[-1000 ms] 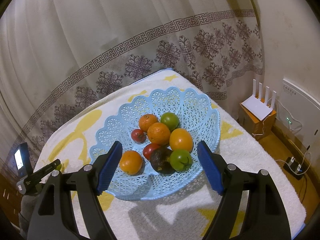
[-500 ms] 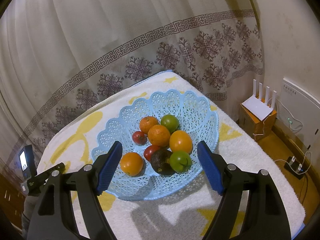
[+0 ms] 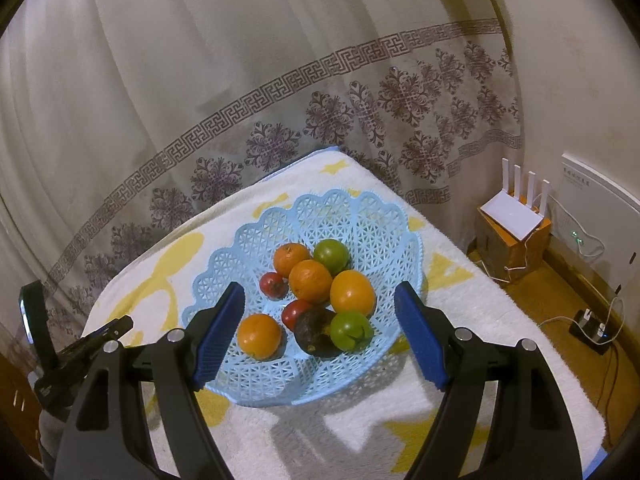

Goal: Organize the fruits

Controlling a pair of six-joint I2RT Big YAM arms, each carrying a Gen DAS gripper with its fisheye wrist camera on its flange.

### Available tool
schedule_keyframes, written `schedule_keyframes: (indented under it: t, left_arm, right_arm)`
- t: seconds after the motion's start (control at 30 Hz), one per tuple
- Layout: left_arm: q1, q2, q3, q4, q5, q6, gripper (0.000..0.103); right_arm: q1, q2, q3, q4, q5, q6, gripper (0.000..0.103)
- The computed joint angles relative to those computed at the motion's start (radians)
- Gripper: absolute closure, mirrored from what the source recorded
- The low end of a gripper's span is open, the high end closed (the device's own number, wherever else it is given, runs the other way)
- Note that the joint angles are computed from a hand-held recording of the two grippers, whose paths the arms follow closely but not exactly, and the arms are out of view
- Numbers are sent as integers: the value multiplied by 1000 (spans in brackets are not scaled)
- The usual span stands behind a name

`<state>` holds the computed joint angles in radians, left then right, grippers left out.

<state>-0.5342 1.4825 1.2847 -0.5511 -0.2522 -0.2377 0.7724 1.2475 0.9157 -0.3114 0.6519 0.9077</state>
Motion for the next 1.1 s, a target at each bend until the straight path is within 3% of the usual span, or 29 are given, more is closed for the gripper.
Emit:
schedule_keyframes:
  t: [0.3,0.5,0.57,0.6,0.63,0.67,0.87,1.03,1.1]
  left_arm:
    - [4,-58,-37,3,43,20,74]
    - [57,-82,-35,-15,65,-12,73]
    - [87,-71,-18,-42,77,-48,64]
    - [99,-70,-19,-45,82,-61,50]
    - [109,-66,-19,-45,78,-74,43]
    - [118,-57,-16,-51,71,-86,43]
    - [138,6,-11,-82,90,-102,44]
    - [138,52,-2,-102,105,-105,68]
    - [136,60,-1,-109,101,-105,71]
  right_arm:
    - [5,-6,8,-15,-7,-6,24]
    - [9,-8,9,-10,-3,-6,24]
    - [8,-6,11,-10,-4,-9,24]
    - [8,-5,12,-9,-6,-9,24]
    - [7,-3,13,-9,-10,-10,24]
    - [7,-2,14,-9,-11,-10,24]
    - [4,0,14,-11,-12,-1,24]
    - [-4,1,9,-10,-19,5,24]
    - [-6,1,8,-9,-21,6,24]
